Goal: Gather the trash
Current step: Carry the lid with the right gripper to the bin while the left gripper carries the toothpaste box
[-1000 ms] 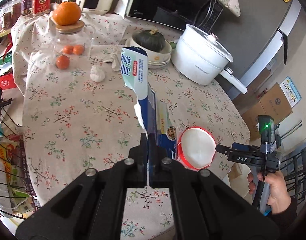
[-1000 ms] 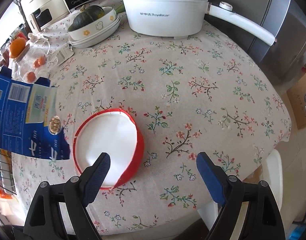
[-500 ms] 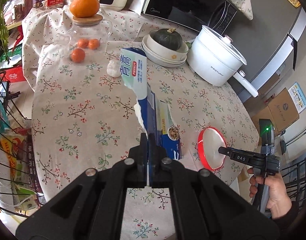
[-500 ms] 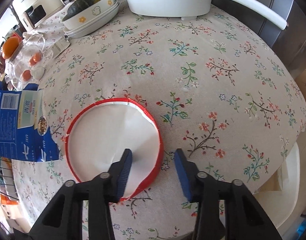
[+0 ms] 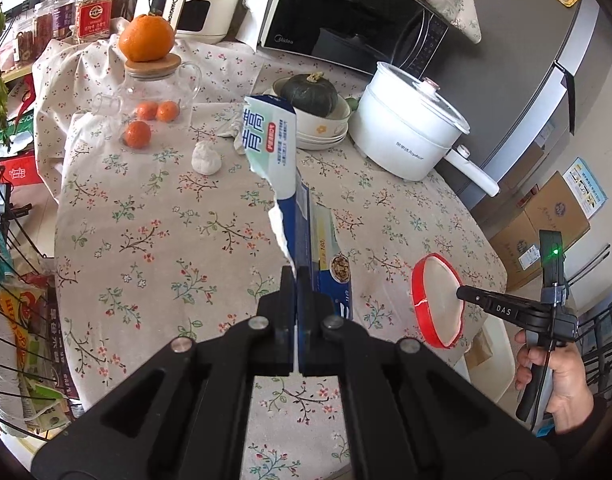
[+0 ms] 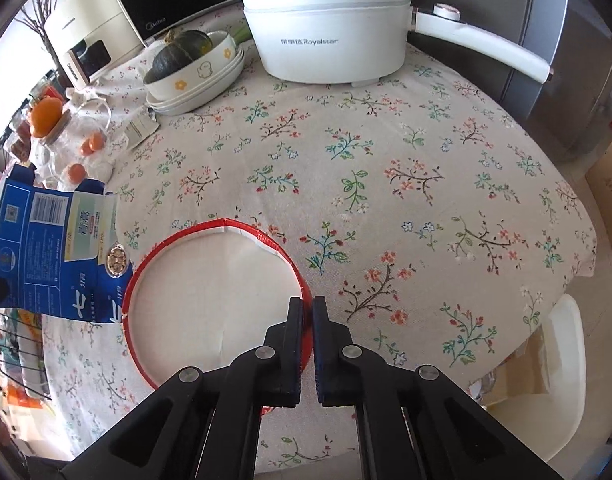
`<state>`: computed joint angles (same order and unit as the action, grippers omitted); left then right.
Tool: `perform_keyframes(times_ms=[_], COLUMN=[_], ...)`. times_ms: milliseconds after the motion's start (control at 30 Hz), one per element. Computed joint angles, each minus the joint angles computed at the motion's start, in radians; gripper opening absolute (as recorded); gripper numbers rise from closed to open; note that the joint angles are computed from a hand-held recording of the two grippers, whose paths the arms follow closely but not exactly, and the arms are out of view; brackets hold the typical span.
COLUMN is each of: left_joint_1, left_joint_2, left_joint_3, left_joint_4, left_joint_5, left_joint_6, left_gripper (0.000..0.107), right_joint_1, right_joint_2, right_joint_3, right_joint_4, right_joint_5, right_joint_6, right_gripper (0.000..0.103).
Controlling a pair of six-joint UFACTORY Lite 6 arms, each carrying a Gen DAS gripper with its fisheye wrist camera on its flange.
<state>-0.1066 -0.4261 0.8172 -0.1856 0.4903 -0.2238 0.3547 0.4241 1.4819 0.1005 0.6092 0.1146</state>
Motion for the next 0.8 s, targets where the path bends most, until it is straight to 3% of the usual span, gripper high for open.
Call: perform_keyframes(times_ms=[467, 800], left_joint_1=[-0.159, -0.334], left_joint_2=[0.012, 0.14], left_joint_3=[0.064, 0.16], left_joint_4=[0.07, 0.174], left_joint_5=[-0.048, -0.09], left_joint_6=[-0.121, -0.262], left_gripper=[0.001, 0.001], right_joint_1=[-0.034, -0.174], right_joint_2=[-0.303, -0.427], right_joint_3=[-0.197, -0.326], right_joint_4=[-0.115, -0.078], right_joint_5=[-0.038, -0.055], right_joint_6=[0.021, -0.094], right_gripper=[0.005, 0.005])
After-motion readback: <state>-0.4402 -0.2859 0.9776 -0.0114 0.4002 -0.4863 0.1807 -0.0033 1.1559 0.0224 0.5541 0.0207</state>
